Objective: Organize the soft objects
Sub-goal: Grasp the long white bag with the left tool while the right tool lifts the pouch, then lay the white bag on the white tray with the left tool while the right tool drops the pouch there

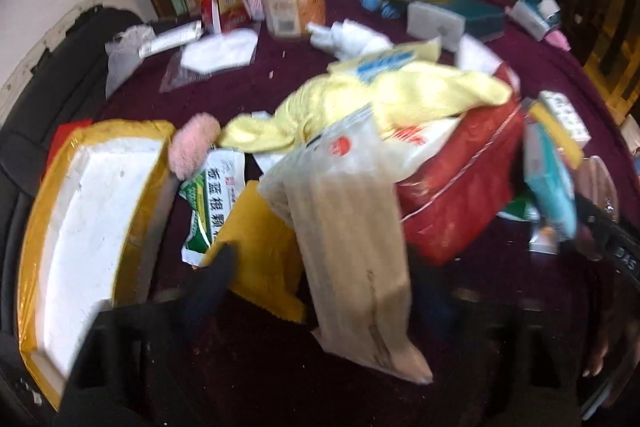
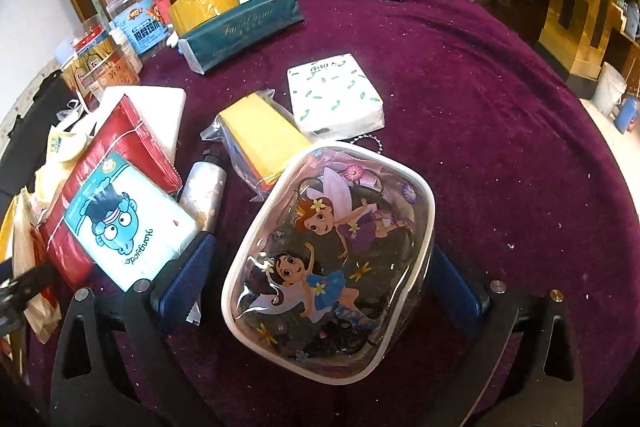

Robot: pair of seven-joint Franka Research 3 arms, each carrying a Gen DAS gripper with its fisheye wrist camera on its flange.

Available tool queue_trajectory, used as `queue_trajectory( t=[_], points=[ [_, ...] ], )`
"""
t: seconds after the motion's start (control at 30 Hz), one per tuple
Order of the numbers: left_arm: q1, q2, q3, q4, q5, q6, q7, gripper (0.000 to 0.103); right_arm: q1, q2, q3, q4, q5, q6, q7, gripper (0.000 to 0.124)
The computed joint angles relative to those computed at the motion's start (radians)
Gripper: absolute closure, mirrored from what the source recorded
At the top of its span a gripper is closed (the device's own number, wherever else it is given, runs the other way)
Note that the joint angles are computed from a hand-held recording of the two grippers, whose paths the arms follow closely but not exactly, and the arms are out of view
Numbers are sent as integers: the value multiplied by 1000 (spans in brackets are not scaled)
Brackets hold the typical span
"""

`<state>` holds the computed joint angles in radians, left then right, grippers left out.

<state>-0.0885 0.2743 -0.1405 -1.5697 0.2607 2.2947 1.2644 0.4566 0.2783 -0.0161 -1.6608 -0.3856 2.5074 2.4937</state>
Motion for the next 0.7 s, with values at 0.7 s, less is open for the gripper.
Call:
queue_trajectory(
  t=[0.7],
  points=[
    [84,-434,83,-423,-485,268,507,72,-104,-235,121,-323,565,303,-289,40]
  ],
)
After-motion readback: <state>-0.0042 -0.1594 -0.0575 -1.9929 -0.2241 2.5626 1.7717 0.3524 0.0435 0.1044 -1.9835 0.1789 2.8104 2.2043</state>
